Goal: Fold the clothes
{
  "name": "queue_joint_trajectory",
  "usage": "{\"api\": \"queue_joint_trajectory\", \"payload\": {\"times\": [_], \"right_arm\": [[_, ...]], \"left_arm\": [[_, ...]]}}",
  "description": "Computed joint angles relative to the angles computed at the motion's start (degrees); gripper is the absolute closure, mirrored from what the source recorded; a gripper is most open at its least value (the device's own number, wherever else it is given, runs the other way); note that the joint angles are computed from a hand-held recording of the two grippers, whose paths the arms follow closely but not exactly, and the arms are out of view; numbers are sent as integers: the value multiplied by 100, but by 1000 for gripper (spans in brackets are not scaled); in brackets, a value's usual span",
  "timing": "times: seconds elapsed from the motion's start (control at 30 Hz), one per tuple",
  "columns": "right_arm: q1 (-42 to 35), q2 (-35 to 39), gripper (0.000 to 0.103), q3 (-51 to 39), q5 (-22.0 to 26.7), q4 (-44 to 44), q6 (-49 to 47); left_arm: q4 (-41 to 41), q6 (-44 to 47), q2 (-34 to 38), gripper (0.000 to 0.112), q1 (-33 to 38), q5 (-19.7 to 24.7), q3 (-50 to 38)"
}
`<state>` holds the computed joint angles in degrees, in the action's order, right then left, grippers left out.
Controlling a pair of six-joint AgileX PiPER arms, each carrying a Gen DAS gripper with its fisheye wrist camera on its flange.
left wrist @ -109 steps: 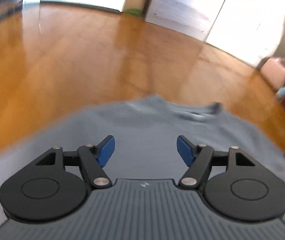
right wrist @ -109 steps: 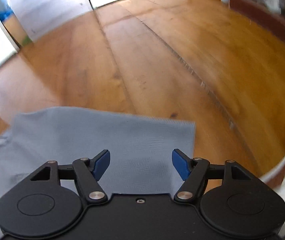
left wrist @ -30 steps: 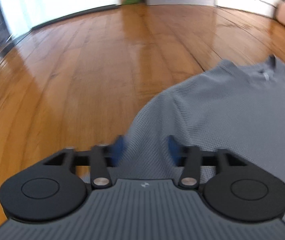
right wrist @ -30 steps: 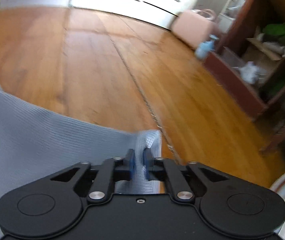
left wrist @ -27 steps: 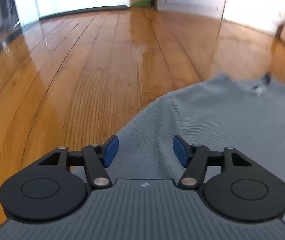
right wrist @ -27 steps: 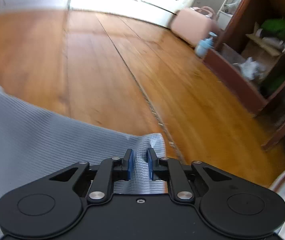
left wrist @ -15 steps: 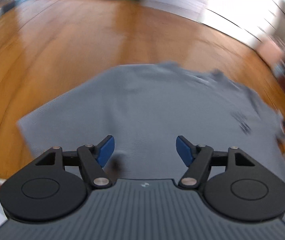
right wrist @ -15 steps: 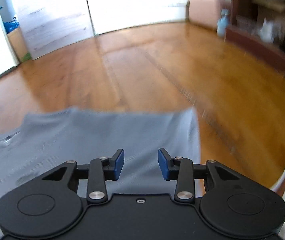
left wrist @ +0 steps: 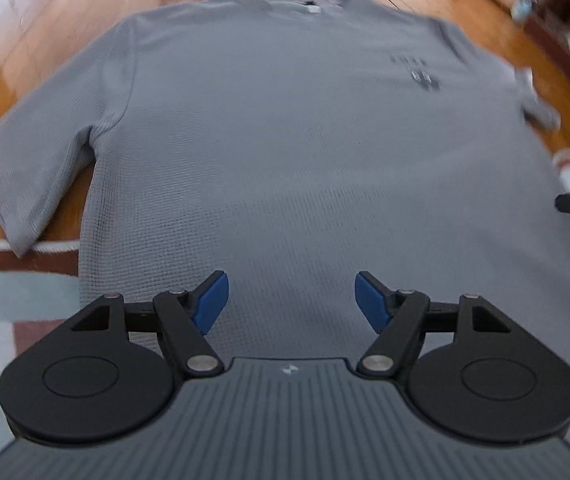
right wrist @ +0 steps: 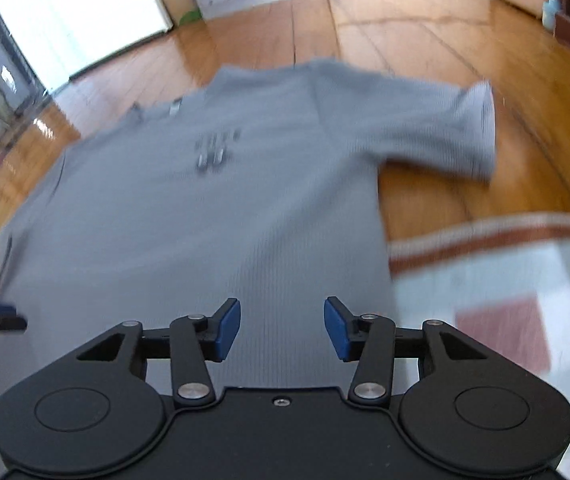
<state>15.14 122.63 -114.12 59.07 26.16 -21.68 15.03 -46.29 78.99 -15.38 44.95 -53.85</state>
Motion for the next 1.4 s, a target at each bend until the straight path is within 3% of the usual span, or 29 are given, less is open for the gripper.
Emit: {"api": "queue_joint_trajectory", "payload": {"times": [0.17,0.27,0.47,0.57,0.63,0.8,0.87,0.97,1.07,1.13,1.17,1.2,1.23,1.27,1.4], "right_arm": [[249,-1295,51,2144,-882,-423,-421],[379,-2074,49,3165,-1166,-856,-560],[-125,-3671,39,5067,-1546,-951,-1785],[-688,-4206,39,5396,-1090,-739,-2642],[-1253,-4373,39,5333,-487,-396,-3068],[-2349,-4329,38,5067,783,263,-2759],[-2531,-4315,38,5179,944,417,-2618],[-2544,-4395,36,5661,351,822,-2455],[-2373,-4457,16,6167,-494,1378,-2267],[-1946,-4611,16,6424,-1241,1493,-1891],[-1754,-4697,25,6538,-1577,1638,-1855],[-1627,-4714,53,6582,-1742,1876,-2009],[-1468,-4669,69,6515,-1834,1941,-2075],[-1256,-4627,99,6393,-1959,1852,-2023],[-724,-4264,98,5646,-2314,1854,-1869]], "left_arm": [[378,-637,-68,40,-559,687,70],[546,-926,-218,30,-927,1059,218],[246,-1696,-1073,27,-1441,1665,796],[283,-2036,-1259,26,-1835,1833,925],[311,-2051,-1283,26,-1914,1810,978],[295,-1940,-1236,26,-1639,1652,911],[327,-2027,-1242,26,-1570,1536,928],[408,-2092,-1149,25,-1603,1464,902],[514,-2114,-1138,25,-1573,1362,974],[534,-2209,-1227,25,-1569,1294,1050],[534,-2252,-1271,25,-1561,1272,1078],[540,-2293,-1307,25,-1550,1247,1099],[580,-2340,-1354,25,-1551,1207,1131],[677,-2396,-1416,25,-1564,1127,1178],[1675,-3144,-1839,26,-1973,634,1388]]}}
